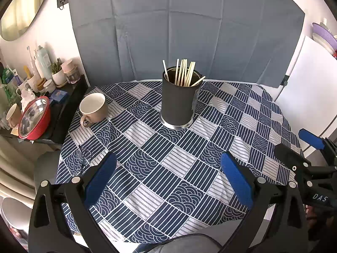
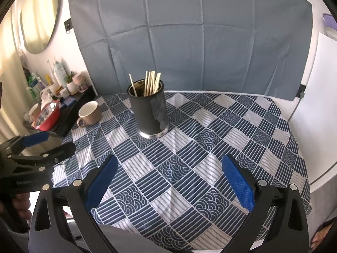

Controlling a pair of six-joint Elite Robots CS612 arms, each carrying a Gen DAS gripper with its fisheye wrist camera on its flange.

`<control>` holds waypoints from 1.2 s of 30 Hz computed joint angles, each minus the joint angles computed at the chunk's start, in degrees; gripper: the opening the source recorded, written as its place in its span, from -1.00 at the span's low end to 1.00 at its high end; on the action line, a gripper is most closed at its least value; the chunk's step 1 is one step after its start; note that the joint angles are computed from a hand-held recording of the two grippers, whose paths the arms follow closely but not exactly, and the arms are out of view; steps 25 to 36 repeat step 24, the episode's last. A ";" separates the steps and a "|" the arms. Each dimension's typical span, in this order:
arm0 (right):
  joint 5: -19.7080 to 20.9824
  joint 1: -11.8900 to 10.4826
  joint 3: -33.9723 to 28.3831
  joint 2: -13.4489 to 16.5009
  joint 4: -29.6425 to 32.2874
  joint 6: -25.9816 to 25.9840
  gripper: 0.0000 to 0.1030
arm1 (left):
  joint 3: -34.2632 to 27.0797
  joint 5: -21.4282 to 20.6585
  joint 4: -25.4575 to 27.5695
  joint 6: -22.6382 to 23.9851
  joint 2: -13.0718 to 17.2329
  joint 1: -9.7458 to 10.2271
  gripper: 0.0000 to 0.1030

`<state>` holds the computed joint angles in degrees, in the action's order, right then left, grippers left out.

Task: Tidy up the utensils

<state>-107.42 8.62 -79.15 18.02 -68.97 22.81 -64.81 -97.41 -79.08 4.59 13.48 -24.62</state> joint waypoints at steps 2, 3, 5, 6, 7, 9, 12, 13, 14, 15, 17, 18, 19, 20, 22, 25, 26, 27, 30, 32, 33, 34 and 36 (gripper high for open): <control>-0.04 -0.01 0.12 0.00 -0.12 -0.05 0.85 | 0.23 0.00 0.11 0.03 -0.09 -0.01 0.89; 0.02 -0.01 0.05 0.01 -0.07 -0.03 0.85 | 0.33 0.00 0.13 0.06 -0.13 -0.03 0.89; 0.01 0.00 0.03 0.00 -0.05 0.01 0.85 | 0.60 -0.14 0.06 0.19 -0.24 -0.01 0.89; 0.03 -0.01 0.08 -0.01 -0.06 0.05 0.85 | 0.76 -0.17 -0.01 0.25 -0.30 0.00 0.89; 0.13 -0.08 0.15 0.00 -0.10 0.04 0.85 | 0.91 -0.22 -0.04 0.31 -0.37 -0.01 0.89; 0.31 -0.20 0.34 -0.03 -0.28 0.10 0.85 | 1.22 -0.31 -0.14 0.38 -0.49 0.01 0.89; 0.54 -0.39 0.65 -0.08 -0.53 0.04 0.85 | 1.52 -0.77 -0.32 0.28 -0.57 0.06 0.89; 0.54 -0.38 0.65 -0.09 -0.48 0.09 0.85 | 1.64 -0.84 -0.42 0.33 -0.62 0.08 0.88; 0.61 -0.43 0.76 -0.12 -0.45 0.13 0.85 | 1.69 -0.95 -0.52 0.39 -0.62 0.08 0.89; 0.70 -0.49 0.82 -0.14 -0.45 0.15 0.85 | 1.64 -1.25 -0.64 0.60 -0.59 0.07 0.89; 0.88 -0.60 0.85 -0.13 -0.50 0.22 0.85 | 1.77 -1.27 -0.99 0.88 -0.65 0.02 0.89; 0.94 -0.65 0.86 -0.12 -0.54 0.15 0.85 | 1.87 -0.79 -1.04 1.00 -0.70 -0.07 0.89; 0.95 -0.65 0.89 -0.12 -0.56 0.11 0.85 | 2.00 -0.25 -1.01 1.12 -0.76 -0.17 0.88; 1.03 -0.69 0.98 -0.14 -0.64 -0.06 0.85 | 2.10 -0.19 -1.00 1.07 -0.81 -0.18 0.88; 1.19 -0.70 1.08 -0.17 -0.71 -0.19 0.85 | 2.44 -0.44 -1.09 0.79 -0.97 -0.11 0.88; 1.44 -0.80 1.28 -0.24 -0.72 -0.25 0.85 | 2.70 -0.75 -1.14 0.67 -1.08 -0.02 0.88; 1.44 -0.80 1.28 -0.24 -0.72 -0.25 0.85 | 2.70 -0.75 -1.14 0.67 -1.08 -0.02 0.88; 1.44 -0.80 1.28 -0.24 -0.72 -0.25 0.85 | 2.70 -0.75 -1.14 0.67 -1.08 -0.02 0.88; 1.44 -0.80 1.28 -0.24 -0.72 -0.25 0.85 | 2.70 -0.75 -1.14 0.67 -1.08 -0.02 0.88; 1.44 -0.80 1.28 -0.24 -0.72 -0.25 0.85 | 2.70 -0.75 -1.14 0.67 -1.08 -0.02 0.88; 1.44 -0.80 1.28 -0.24 -0.72 -0.25 0.85 | 2.70 -0.75 -1.14 0.67 -1.08 -0.02 0.88; 1.44 -0.80 1.28 -0.24 -0.72 -0.25 0.85 | 2.70 -0.75 -1.14 0.67 -1.08 -0.02 0.88; 1.44 -0.80 1.28 -0.24 -0.72 -0.25 0.85 | 2.70 -0.75 -1.14 0.67 -1.08 -0.02 0.88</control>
